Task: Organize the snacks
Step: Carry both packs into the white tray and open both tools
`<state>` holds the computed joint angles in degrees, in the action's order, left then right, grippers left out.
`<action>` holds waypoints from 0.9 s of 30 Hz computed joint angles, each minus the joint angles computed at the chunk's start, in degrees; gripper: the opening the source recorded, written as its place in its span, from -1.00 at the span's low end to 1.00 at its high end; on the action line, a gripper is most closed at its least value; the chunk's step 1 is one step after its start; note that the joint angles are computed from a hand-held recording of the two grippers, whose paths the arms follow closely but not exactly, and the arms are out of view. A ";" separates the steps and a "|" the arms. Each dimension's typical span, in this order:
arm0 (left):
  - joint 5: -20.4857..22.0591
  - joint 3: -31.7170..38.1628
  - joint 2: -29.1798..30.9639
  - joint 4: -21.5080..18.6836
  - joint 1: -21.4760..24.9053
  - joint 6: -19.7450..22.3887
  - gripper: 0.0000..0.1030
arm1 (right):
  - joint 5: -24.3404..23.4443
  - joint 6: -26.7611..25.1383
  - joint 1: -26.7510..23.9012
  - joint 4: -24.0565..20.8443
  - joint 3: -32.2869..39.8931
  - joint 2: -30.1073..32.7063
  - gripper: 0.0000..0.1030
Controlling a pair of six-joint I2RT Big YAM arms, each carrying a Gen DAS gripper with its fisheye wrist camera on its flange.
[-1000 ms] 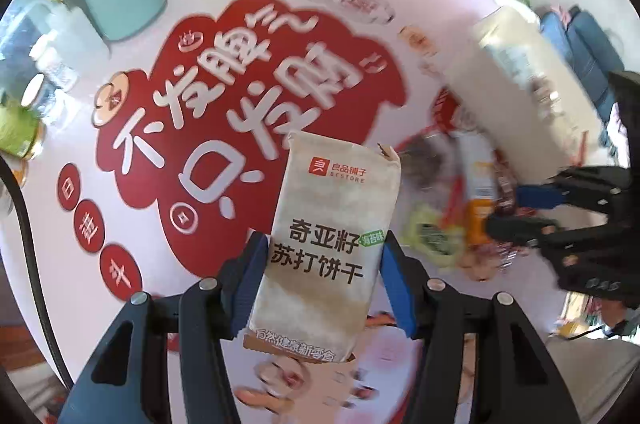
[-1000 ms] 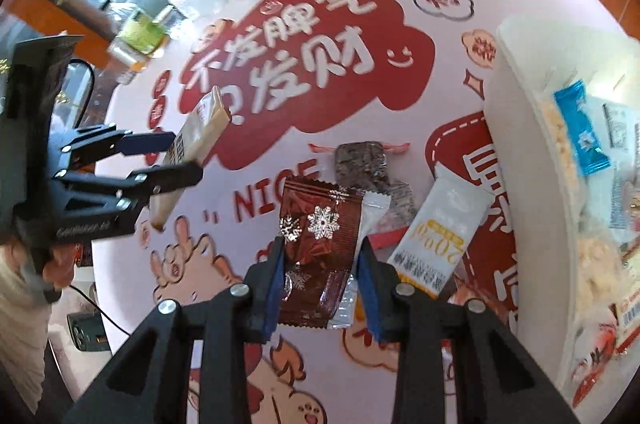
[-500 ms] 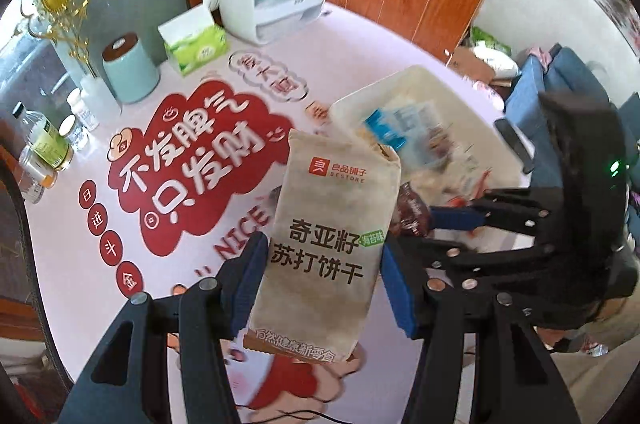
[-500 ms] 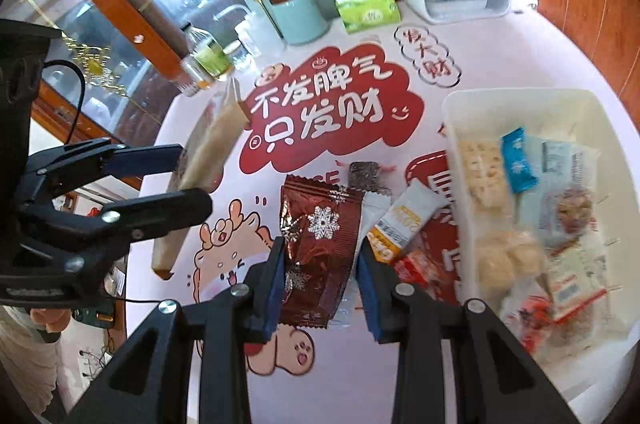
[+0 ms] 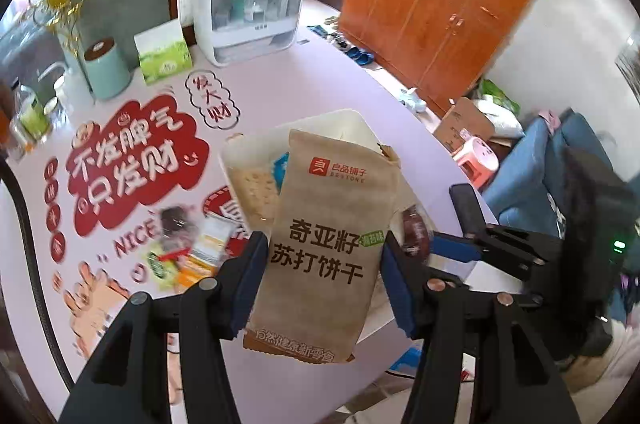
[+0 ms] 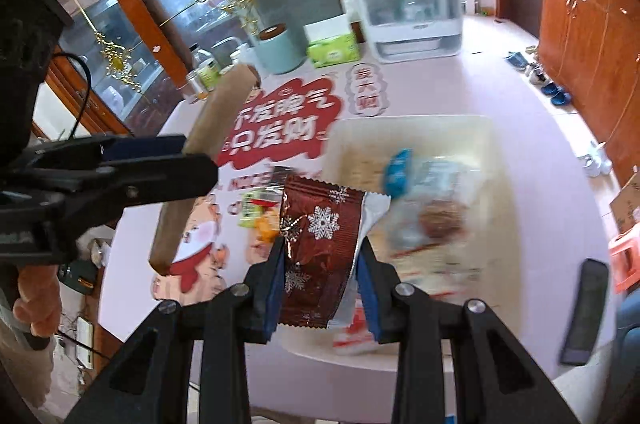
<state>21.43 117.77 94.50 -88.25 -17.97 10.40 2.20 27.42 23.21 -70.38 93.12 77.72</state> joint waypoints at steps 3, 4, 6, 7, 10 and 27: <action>-3.16 -2.56 -0.49 2.52 -3.00 -4.41 0.06 | -0.91 -2.25 -3.02 0.03 -2.53 -2.26 -0.35; -4.77 -3.35 -0.58 3.39 -4.11 -5.85 0.06 | -1.63 -2.82 -4.10 0.26 -3.44 -2.88 -0.35; -7.18 -4.51 -0.68 4.82 -5.82 -8.16 0.06 | -2.91 -3.46 -5.87 0.75 -4.81 -3.58 -0.35; -7.71 -4.76 -0.67 5.16 -6.08 -8.71 0.06 | -3.42 -3.58 -6.50 0.97 -5.36 -3.76 -0.35; -10.29 -5.55 -0.62 6.62 -7.27 -11.03 0.06 | -4.47 -4.07 -8.04 1.75 -6.76 -3.95 -0.34; -14.96 -7.95 -0.61 10.55 -7.43 -14.48 0.71 | -7.57 -4.97 -9.66 2.11 -8.56 -2.30 -0.19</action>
<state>6.46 109.82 93.89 -77.70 -25.40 -4.08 -5.37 22.46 13.56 -68.27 84.56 75.42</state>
